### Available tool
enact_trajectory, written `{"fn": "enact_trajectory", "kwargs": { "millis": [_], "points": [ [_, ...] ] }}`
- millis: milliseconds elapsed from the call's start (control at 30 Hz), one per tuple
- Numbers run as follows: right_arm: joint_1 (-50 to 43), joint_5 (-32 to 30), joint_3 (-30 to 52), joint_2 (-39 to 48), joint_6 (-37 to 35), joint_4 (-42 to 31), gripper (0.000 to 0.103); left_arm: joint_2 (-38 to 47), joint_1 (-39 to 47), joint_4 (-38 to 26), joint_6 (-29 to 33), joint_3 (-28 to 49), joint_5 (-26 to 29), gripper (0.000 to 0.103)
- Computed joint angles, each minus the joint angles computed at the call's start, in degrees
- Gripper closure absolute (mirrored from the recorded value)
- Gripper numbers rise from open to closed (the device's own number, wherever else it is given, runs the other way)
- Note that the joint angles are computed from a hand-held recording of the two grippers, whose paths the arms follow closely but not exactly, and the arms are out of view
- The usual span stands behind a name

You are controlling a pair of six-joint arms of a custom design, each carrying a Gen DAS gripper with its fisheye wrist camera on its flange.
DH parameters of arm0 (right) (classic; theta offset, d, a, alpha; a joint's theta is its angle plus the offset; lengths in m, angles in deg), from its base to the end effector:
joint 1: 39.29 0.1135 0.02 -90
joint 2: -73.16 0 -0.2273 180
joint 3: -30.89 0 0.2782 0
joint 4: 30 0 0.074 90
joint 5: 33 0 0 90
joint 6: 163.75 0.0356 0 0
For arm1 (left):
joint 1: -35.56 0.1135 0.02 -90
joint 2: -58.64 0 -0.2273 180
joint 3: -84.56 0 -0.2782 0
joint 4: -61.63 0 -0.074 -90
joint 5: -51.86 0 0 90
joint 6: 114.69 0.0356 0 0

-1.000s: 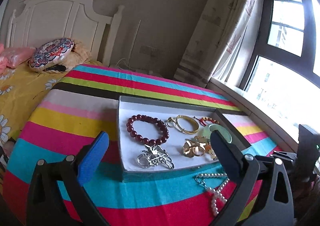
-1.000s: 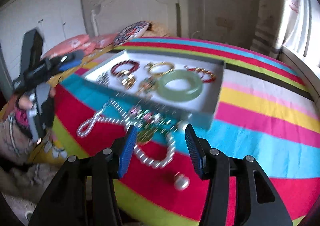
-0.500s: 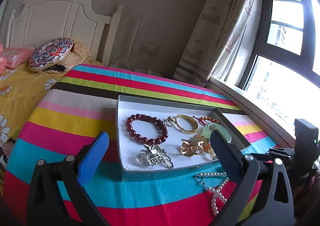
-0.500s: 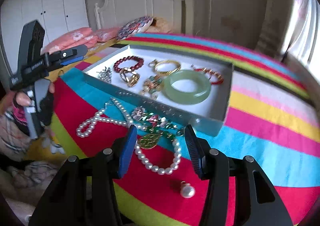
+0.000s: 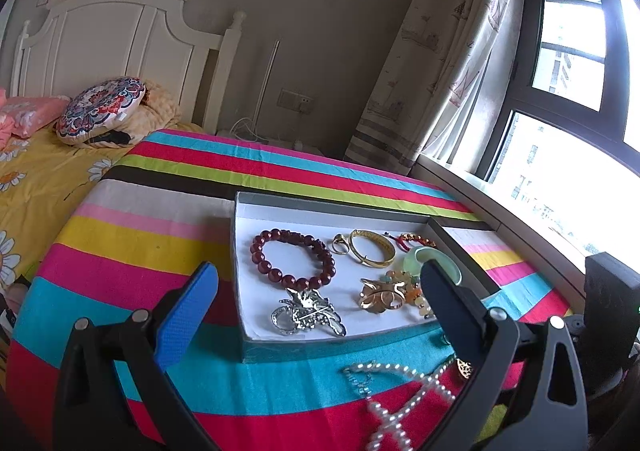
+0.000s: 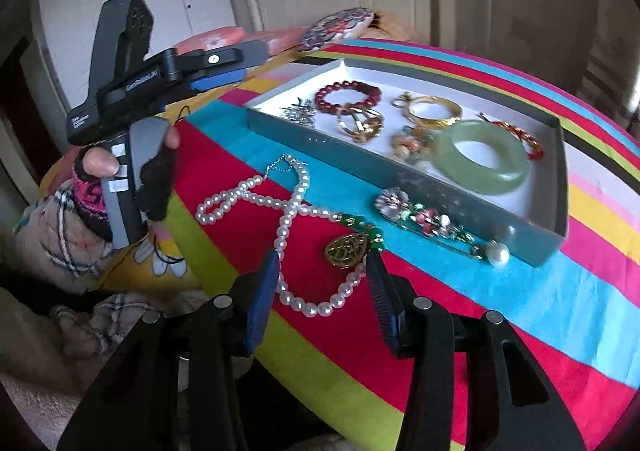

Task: Organize jewelry
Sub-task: 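Grasp the pink-green flower brooch on the cover with the right tool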

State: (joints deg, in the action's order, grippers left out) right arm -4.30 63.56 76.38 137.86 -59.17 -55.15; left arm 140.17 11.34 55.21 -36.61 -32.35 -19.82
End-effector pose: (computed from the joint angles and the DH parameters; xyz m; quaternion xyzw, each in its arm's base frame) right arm 0.2184 0.1479 0.1510 -0.1412 0.9096 0.1144 0.3736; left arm 0.3130 -0.1531 0.2050 0.1743 0.8180 -0.2924 0.4636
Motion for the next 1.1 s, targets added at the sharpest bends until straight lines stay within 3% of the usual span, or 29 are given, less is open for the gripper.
{"fn": "enact_trajectory", "kwargs": {
  "millis": [167, 367, 500, 767, 900, 1100],
  "points": [
    [-4.3, 2.7, 1.4, -1.9, -2.7, -2.4, 0.065, 0.5, 0.0, -1.2, 0.3, 0.8, 0.5, 0.003],
    [-8.2, -4.0, 8.6, 7.2, -13.3, -4.6, 0.066, 0.1, -0.2, -11.3, 2.3, 3.3, 3.7, 0.003],
    [-9.4, -5.8, 11.4, 10.7, -16.9, -6.0, 0.068, -5.8, -4.6, -15.8, 8.4, -2.5, 0.2, 0.003],
    [-10.3, -11.8, 10.7, 6.8, -14.8, -13.2, 0.069, -7.2, -11.3, -16.4, 13.8, -6.6, -9.0, 0.003],
    [-9.1, -11.1, 9.8, 4.2, -15.9, -12.5, 0.069, -4.4, -10.8, -16.3, 13.1, -4.9, -10.7, 0.004],
    [-11.6, -9.1, 12.8, 9.8, -15.9, -12.2, 0.069, -4.3, -8.8, -17.1, 13.2, -4.4, -9.5, 0.004]
  ]
}}
